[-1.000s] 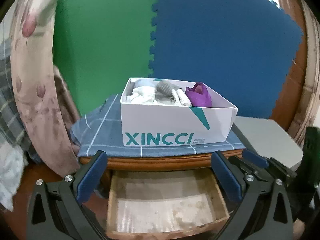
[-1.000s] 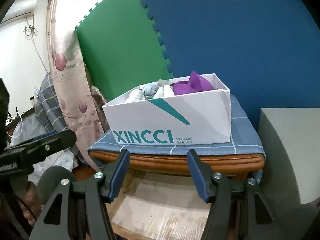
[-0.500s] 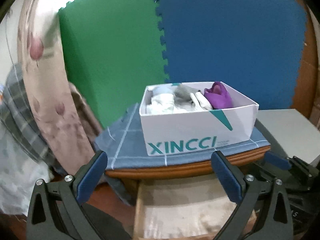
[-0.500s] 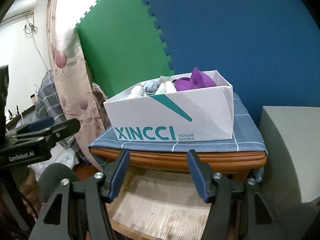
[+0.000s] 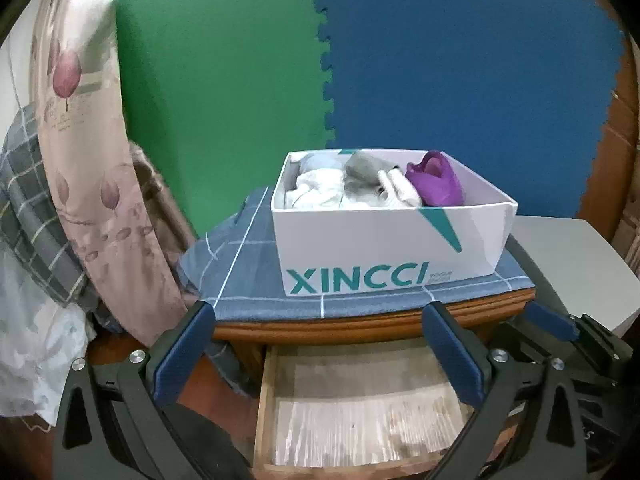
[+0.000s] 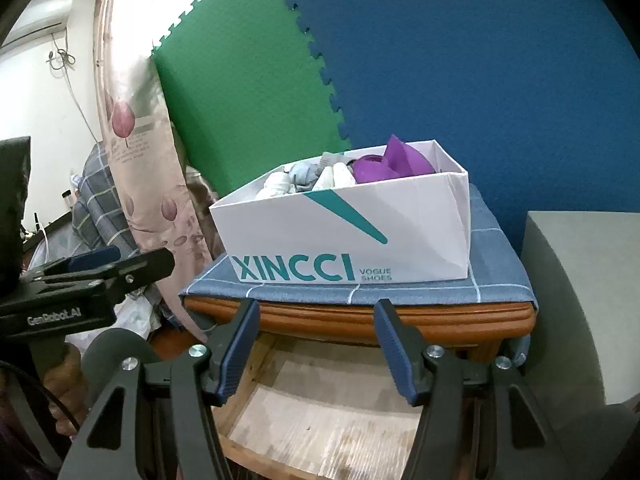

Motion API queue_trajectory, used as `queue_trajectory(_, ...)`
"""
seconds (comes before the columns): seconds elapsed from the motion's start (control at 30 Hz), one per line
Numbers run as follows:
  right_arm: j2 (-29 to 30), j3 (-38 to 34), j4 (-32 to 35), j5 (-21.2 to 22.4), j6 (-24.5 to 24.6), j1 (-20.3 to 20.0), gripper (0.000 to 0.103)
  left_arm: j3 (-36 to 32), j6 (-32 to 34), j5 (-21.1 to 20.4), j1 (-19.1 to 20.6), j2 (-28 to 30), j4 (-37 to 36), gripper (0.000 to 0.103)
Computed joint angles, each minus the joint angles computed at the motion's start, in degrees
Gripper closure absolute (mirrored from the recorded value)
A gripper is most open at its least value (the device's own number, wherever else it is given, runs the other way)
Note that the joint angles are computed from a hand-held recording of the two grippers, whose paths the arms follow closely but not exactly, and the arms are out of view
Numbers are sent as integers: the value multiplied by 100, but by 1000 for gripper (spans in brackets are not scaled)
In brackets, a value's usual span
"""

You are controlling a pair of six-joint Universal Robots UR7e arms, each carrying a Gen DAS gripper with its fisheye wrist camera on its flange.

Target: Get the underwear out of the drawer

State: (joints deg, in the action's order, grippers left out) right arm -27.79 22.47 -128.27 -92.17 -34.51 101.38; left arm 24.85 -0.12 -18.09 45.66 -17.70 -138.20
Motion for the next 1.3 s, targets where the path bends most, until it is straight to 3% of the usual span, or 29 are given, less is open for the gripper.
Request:
queue_trajectory(0.17,35,-83,88,-24,28,2,42,144,-406,35,48,-93,326,0)
queue_trajectory(1.07,120,-250,367,-107,73,0,42,249,-1037,-70,148,-211,1094,0)
queue_trajectory(1.23,167,-347,418,-103,84,-6,42,433,-422,-76,154,-202,128,1)
queue_trajectory(1.3,190,-405,437,-80,105,-16,42,264,-290,50,166,-97,113,1)
